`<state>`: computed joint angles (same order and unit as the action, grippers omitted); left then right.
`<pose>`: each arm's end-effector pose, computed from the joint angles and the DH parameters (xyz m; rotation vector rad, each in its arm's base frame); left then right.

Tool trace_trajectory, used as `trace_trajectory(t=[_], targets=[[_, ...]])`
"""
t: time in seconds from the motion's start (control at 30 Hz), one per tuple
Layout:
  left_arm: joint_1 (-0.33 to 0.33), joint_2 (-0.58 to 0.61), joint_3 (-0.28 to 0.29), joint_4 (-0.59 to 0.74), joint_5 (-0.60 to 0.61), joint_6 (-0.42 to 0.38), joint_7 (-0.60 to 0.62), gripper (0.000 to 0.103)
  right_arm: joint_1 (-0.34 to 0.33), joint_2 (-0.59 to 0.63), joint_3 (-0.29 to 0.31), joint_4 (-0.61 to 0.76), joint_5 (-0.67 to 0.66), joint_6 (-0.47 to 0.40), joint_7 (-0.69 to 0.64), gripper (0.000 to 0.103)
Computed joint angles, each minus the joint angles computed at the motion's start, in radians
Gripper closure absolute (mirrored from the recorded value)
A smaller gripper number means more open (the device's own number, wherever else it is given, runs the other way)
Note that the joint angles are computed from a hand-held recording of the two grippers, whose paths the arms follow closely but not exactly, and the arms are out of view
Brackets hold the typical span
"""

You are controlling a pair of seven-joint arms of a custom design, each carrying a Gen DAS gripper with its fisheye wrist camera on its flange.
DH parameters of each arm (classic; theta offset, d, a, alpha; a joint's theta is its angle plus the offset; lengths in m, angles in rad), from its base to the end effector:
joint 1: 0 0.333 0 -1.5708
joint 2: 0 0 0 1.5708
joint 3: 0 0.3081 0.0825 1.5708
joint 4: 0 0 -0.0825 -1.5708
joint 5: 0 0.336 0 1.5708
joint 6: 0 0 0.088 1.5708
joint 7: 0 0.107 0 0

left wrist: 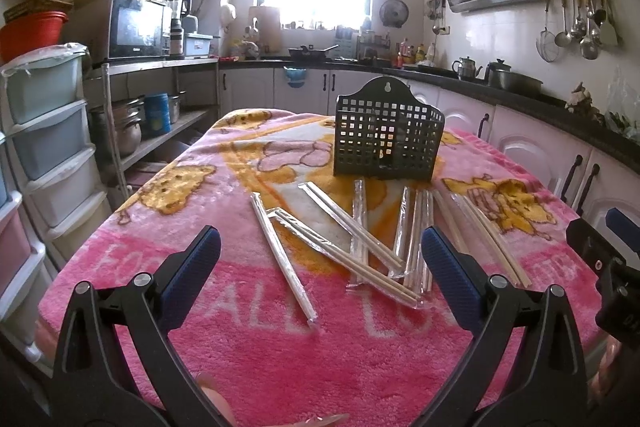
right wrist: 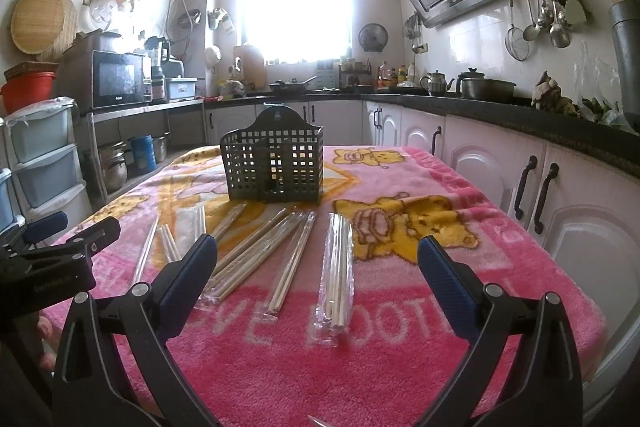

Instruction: Organize utensils

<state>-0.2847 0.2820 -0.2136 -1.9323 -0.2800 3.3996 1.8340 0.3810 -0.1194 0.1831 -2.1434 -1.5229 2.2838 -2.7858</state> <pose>0.5594 -0.2513 0.5098 -1.2307 1.8471 -1.2694 0.4384 0.2536 0.5145 -1.1799 1.7409 -1.2594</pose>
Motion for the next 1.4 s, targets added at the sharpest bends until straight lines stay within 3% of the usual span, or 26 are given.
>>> trace_trajectory(t=[0.17,0.67,0.83,0.87,0.9,1.0,1.03,1.13,1.2,1.3,1.4], targets=[[-0.025,-0.004,0.026,0.002,-0.011,-0.009,0.004,0.011,0.001,-0.001,0.001,-0.001,-0.001,-0.003,0.003,0.006],[-0.009,-0.004,0.008,0.003,-0.001,-0.011,-0.001,0.011,0.006,0.002,0.001,0.003,0.011,-0.003,-0.002,0.006],[-0.044,0.001,0.048,0.023,-0.012,-0.043,0.003,0.011,0.001,0.006,-0.004,0.007,0.010,0.012,-0.008,0.006],[-0.087,0.004,0.096,0.034,-0.026,-0.054,0.001,0.011,-0.001,0.010,-0.008,0.012,0.014,0.026,-0.016,0.006],[-0.097,0.007,0.110,0.038,-0.028,-0.061,-0.002,0.011,-0.006,0.014,-0.015,0.018,0.023,0.052,-0.030,0.006],[-0.038,0.028,0.072,0.087,-0.027,-0.117,-0.024,0.011,-0.031,0.040,-0.050,0.060,0.072,0.174,-0.096,0.006],[-0.045,0.034,0.090,0.102,-0.020,-0.127,-0.034,0.011,-0.037,0.049,-0.054,0.072,0.085,0.194,-0.118,0.006],[-0.161,0.060,0.265,0.166,0.012,-0.177,-0.124,0.011,-0.061,0.119,-0.083,0.165,0.192,0.298,-0.283,0.006],[-0.170,0.081,0.306,0.215,0.038,-0.218,-0.174,0.011,-0.068,0.151,-0.096,0.206,0.259,0.329,-0.360,0.006],[-0.168,0.111,0.338,0.275,0.089,-0.260,-0.232,0.011,-0.076,0.209,-0.119,0.274,0.349,0.390,-0.469,0.006],[-0.097,0.133,0.270,0.321,0.101,-0.278,-0.226,0.011,-0.075,0.265,-0.139,0.344,0.437,0.421,-0.582,0.006]])
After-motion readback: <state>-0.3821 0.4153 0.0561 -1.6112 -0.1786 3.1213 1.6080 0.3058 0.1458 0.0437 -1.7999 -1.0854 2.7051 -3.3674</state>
